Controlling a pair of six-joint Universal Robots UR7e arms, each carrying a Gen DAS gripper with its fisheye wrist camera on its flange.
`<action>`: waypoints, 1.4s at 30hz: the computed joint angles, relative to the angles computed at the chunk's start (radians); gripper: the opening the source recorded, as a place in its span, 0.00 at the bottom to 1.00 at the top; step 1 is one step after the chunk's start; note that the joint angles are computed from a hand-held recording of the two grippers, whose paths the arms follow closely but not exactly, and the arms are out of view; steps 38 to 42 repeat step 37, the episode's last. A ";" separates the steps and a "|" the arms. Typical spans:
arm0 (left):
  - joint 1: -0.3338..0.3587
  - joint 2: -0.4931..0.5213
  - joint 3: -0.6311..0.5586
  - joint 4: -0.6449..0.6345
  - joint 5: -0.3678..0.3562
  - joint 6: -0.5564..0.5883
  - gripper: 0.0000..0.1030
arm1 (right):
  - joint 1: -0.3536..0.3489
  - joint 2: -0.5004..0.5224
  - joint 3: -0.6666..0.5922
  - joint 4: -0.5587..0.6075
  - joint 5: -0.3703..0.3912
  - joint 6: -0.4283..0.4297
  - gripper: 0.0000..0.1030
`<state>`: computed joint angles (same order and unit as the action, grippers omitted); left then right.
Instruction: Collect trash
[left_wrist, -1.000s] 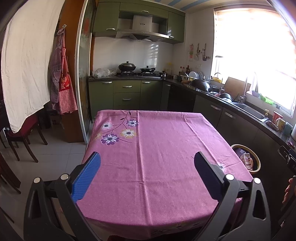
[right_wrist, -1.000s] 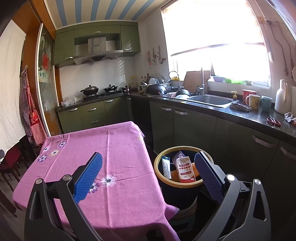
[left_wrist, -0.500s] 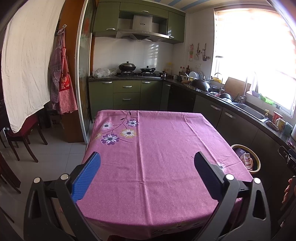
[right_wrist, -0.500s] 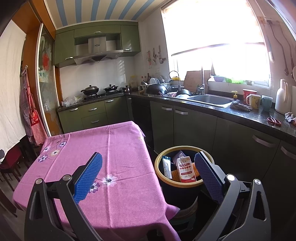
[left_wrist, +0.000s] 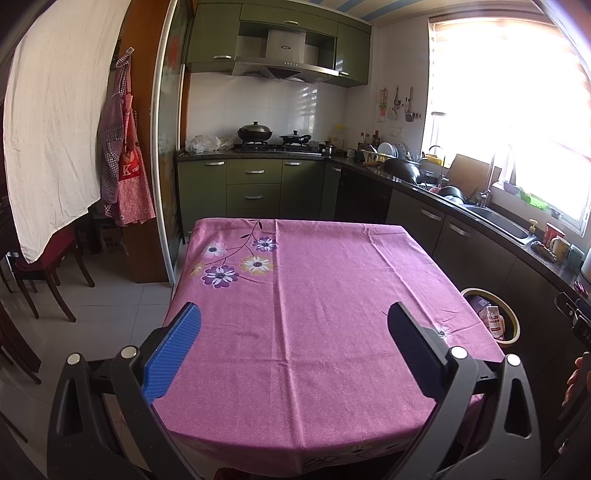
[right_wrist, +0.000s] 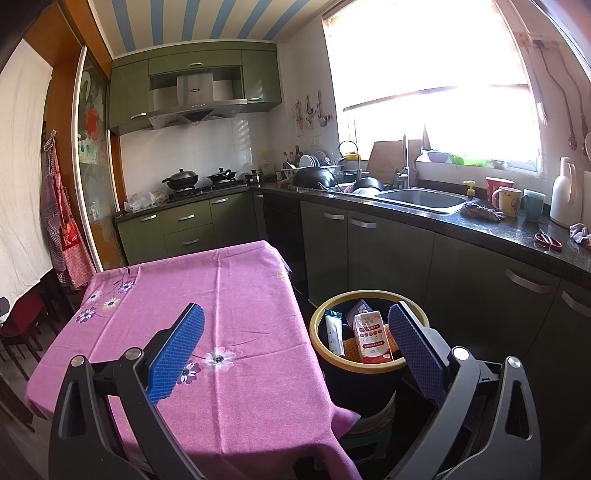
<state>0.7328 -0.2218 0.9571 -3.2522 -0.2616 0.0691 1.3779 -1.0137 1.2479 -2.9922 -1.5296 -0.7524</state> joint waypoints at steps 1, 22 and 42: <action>-0.001 -0.002 0.004 0.002 0.002 -0.005 0.94 | 0.000 0.000 0.000 0.000 0.000 0.000 0.96; 0.002 -0.015 0.029 0.050 -0.003 -0.053 0.94 | -0.001 0.004 -0.003 0.014 -0.002 -0.007 0.96; 0.041 -0.068 0.076 0.243 -0.082 -0.279 0.94 | -0.005 0.020 -0.023 0.041 -0.009 -0.009 0.96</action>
